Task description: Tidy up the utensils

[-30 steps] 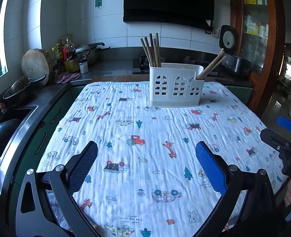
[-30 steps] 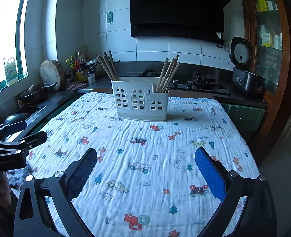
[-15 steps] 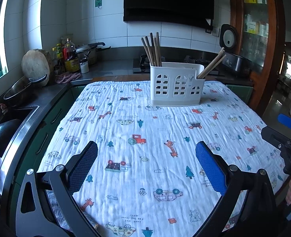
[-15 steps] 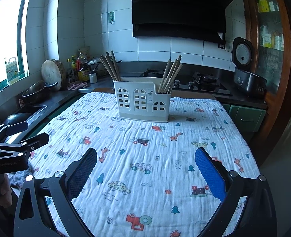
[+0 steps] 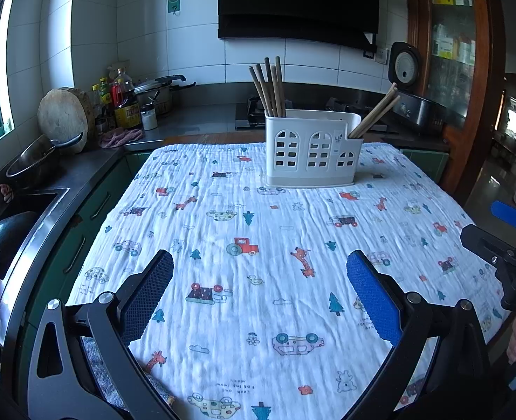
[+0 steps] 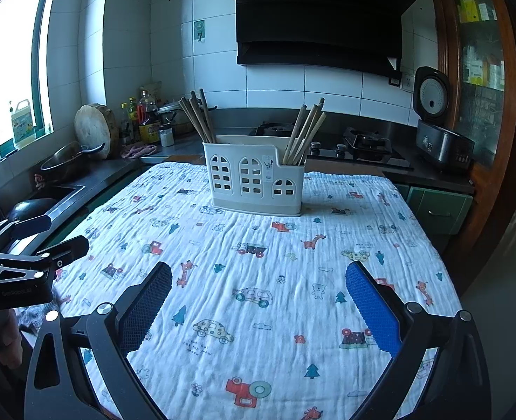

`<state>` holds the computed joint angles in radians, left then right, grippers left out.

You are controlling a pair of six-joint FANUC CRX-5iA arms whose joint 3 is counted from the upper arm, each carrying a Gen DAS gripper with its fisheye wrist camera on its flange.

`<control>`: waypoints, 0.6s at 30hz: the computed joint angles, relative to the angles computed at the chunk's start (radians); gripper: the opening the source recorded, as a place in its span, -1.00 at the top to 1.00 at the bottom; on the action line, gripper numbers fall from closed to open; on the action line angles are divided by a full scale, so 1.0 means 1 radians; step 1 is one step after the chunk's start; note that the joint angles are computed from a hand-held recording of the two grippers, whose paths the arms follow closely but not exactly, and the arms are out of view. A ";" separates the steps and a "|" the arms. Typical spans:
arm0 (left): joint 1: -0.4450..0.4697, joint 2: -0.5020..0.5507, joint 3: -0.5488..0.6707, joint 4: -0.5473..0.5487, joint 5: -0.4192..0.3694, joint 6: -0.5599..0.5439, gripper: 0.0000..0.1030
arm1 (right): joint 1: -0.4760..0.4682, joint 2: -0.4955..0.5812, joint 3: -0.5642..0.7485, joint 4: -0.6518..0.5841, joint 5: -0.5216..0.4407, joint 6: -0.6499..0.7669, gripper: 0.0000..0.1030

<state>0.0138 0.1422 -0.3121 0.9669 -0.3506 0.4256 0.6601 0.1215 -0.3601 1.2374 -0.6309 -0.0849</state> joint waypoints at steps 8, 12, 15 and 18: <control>0.002 -0.001 0.001 -0.013 -0.004 0.012 -0.90 | -0.001 0.006 0.003 -0.003 0.003 0.002 -0.87; 0.005 -0.002 0.002 -0.019 -0.009 0.016 -0.90 | -0.001 0.009 0.004 -0.004 0.003 0.002 -0.87; 0.006 0.000 0.003 -0.015 -0.010 0.012 -0.90 | 0.001 0.012 0.006 -0.005 0.004 0.005 -0.87; 0.006 0.000 0.002 -0.010 -0.009 0.007 -0.90 | 0.004 0.013 0.007 -0.004 0.000 0.004 -0.87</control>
